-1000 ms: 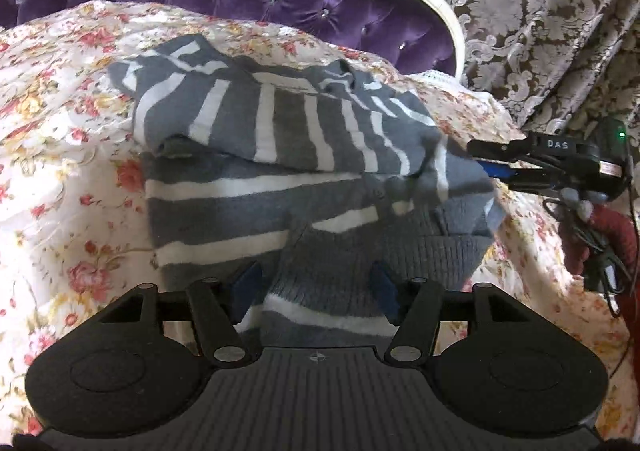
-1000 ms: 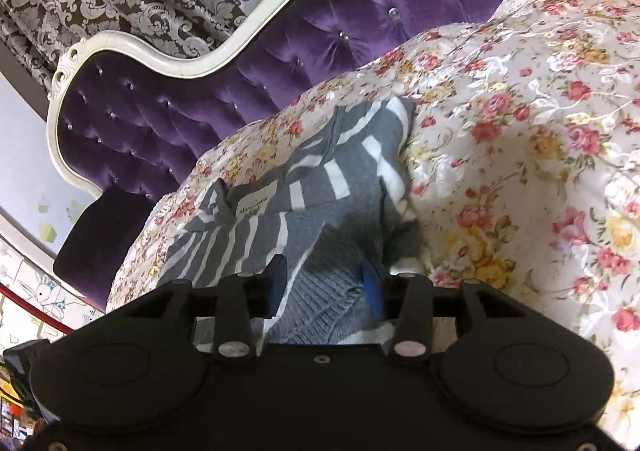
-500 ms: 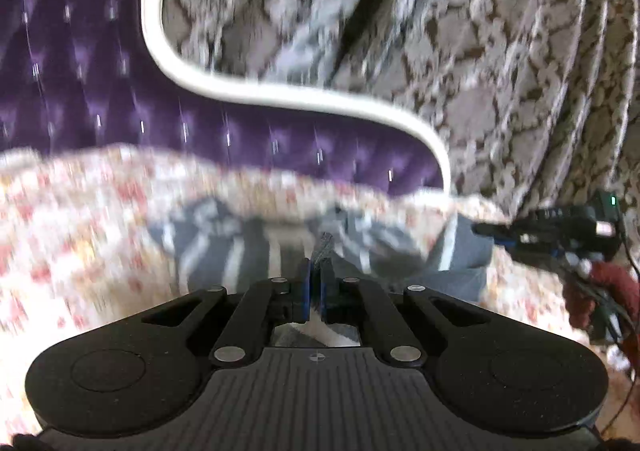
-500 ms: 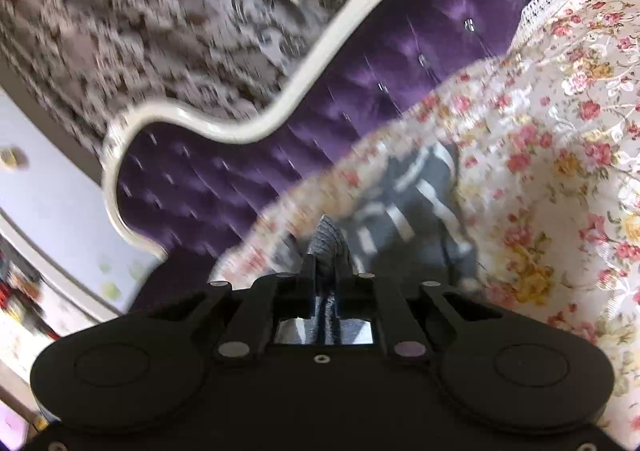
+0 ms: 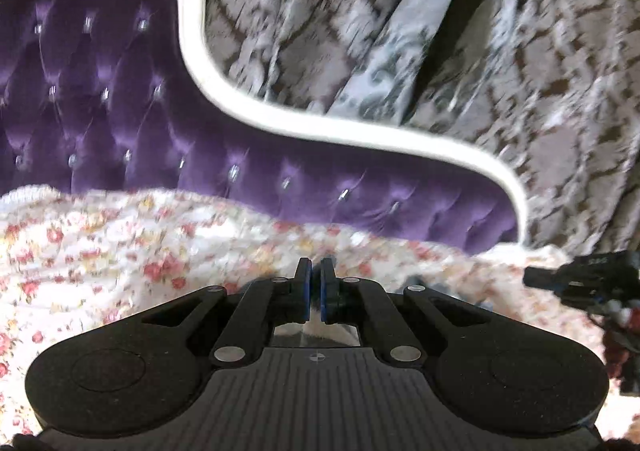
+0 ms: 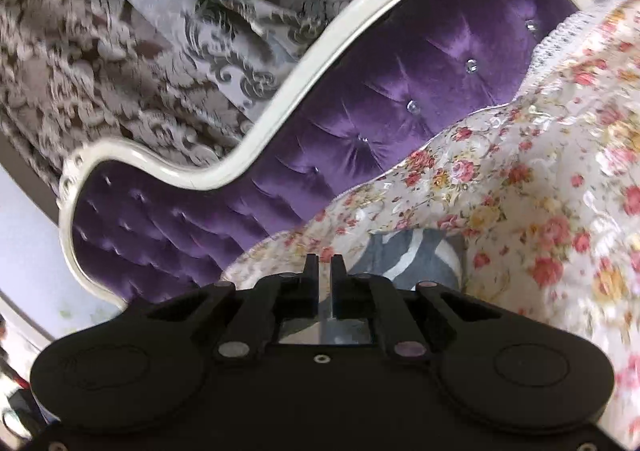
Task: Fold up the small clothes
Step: 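Lift the hem with both grippers and carry it toward the collar, then lower the hem onto the collar and open both grippers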
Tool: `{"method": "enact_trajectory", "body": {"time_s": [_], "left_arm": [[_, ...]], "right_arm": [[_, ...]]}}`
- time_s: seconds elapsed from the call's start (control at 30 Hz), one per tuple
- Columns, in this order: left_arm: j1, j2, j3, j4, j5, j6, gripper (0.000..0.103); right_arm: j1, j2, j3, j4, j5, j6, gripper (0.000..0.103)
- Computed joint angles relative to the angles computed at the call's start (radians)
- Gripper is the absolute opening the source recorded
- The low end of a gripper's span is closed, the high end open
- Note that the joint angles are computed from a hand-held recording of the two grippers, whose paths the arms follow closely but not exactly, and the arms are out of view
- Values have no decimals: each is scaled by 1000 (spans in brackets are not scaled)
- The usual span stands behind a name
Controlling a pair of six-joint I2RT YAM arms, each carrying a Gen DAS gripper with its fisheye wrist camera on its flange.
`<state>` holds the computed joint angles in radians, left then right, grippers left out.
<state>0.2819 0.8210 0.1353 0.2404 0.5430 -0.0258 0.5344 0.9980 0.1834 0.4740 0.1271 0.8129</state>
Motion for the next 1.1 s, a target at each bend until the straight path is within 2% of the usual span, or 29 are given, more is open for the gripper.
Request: {"method": "enact_trajectory", "body": {"time_s": [0.1, 0.17, 0.2, 0.4, 0.43, 0.5, 0.53, 0.6, 0.73, 0.8, 0.87, 1.0, 1.1], "left_arm": [[54, 88, -19, 61, 39, 29, 4], [74, 104, -29, 71, 53, 45, 4], [81, 118, -28, 76, 58, 50, 4], [89, 152, -17, 89, 54, 58, 4], [90, 146, -18, 84, 54, 59, 4], [90, 140, -22, 85, 52, 56, 4], [93, 131, -28, 87, 54, 56, 4], [116, 72, -47, 60, 73, 58, 4], [196, -183, -74, -97, 154, 81, 4], [169, -230, -61, -110, 122, 81, 4], [83, -112, -29, -10, 21, 70, 4], [-75, 276, 54, 243, -174, 34, 4], [-147, 521, 118, 348, -281, 44, 4]], "right_arm": [[1, 75, 14, -21, -7, -112, 28], [-9, 133, 0, 17, -45, -145, 47], [-7, 159, -8, 34, -45, -154, 51], [35, 278, -7, 126, -28, -216, 52], [47, 287, -1, 124, -21, -229, 51], [84, 282, 15, 79, 18, -252, 17], [107, 267, 19, 56, 48, -260, 11], [159, 170, -15, 37, 99, -268, 11], [192, -141, -67, -52, 153, -250, 11], [151, -178, -19, -112, 147, -268, 11], [73, -87, 40, -85, 109, -288, 11], [-67, 210, 143, 26, 4, -259, 11], [-108, 391, 191, 63, -18, -250, 12]]}}
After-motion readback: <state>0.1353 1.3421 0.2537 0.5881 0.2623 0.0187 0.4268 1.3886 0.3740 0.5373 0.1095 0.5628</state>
